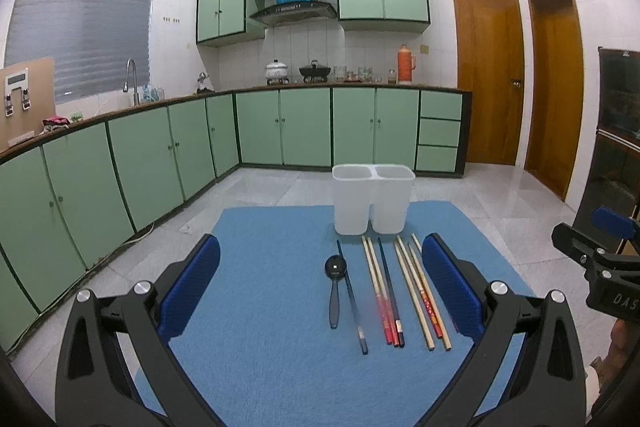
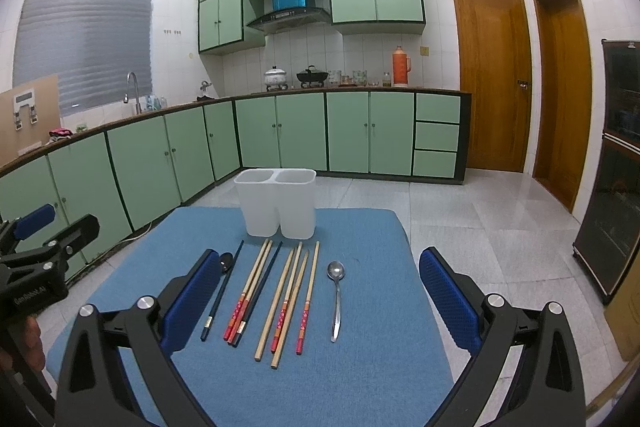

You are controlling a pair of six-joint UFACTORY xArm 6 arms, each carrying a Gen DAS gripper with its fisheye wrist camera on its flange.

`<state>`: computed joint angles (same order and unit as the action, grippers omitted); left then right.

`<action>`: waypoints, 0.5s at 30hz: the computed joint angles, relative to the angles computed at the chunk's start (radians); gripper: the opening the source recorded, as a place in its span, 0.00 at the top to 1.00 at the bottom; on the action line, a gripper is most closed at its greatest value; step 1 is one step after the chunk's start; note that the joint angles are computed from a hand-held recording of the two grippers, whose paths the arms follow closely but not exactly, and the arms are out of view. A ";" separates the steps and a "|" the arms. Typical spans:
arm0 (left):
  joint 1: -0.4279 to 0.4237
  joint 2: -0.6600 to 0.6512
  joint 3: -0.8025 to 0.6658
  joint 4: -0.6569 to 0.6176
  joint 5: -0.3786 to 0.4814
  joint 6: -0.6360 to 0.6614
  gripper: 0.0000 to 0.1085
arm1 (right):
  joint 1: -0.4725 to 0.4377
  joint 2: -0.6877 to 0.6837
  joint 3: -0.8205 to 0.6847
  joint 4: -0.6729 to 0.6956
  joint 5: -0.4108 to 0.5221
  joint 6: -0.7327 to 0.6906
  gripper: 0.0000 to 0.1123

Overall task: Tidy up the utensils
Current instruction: 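Grasp the black spoon with the left tool while the right tool grasps the silver spoon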

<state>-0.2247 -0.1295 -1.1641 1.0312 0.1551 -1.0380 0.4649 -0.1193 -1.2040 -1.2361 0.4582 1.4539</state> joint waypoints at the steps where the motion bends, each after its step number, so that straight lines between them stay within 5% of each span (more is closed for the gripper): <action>1: 0.002 0.008 -0.003 -0.023 0.003 0.026 0.10 | -0.005 0.009 -0.006 0.018 -0.001 -0.017 0.14; 9: -0.009 0.161 -0.140 -0.436 0.107 0.418 0.10 | -0.079 0.121 -0.095 0.269 -0.057 -0.243 0.16; 15: -0.007 0.421 -0.442 -0.743 0.279 0.702 0.10 | -0.128 0.338 -0.295 0.685 -0.043 -0.650 0.24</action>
<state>-0.2322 0.2919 -1.6063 0.2878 0.4343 -0.3359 0.3374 0.2189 -1.4987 -0.5511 0.4155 0.8039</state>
